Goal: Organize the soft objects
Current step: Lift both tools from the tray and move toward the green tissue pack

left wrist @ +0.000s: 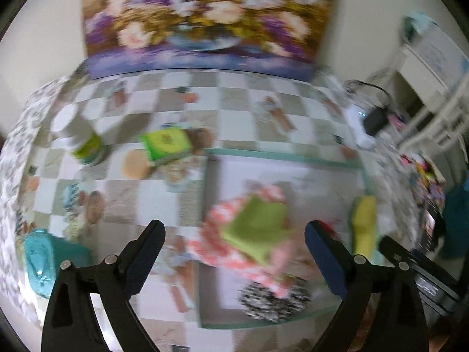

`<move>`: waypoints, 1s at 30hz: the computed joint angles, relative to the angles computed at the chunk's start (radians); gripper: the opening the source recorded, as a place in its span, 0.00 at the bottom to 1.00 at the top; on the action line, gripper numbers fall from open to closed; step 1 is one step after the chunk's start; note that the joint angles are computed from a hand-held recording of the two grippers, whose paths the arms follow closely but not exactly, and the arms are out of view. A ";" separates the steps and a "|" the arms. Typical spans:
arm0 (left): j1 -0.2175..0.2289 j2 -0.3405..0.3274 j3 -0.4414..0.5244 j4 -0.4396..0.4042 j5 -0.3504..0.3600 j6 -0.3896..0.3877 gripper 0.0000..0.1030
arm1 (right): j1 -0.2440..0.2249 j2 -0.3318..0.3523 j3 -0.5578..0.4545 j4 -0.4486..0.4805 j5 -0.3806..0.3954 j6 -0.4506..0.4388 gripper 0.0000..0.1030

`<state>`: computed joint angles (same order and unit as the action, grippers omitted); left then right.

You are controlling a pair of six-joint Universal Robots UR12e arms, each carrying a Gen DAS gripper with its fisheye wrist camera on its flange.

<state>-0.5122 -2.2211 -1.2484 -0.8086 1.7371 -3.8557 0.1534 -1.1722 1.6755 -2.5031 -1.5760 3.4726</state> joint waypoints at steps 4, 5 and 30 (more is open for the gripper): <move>0.021 0.024 -0.032 -0.045 0.039 -0.044 0.93 | 0.011 0.001 -0.005 -0.011 0.007 -0.016 1.00; 0.025 0.030 -0.041 -0.056 0.051 -0.053 0.93 | 0.015 0.002 -0.008 -0.011 0.003 -0.022 1.00; 0.162 0.234 -0.323 -0.076 0.143 -0.364 0.93 | 0.119 0.043 -0.067 -0.018 -0.014 -0.178 1.00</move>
<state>-0.3506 -1.9871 -1.5712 -0.8851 1.8797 -4.2197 0.2719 -1.1287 1.6082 -2.5213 -1.5903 3.2946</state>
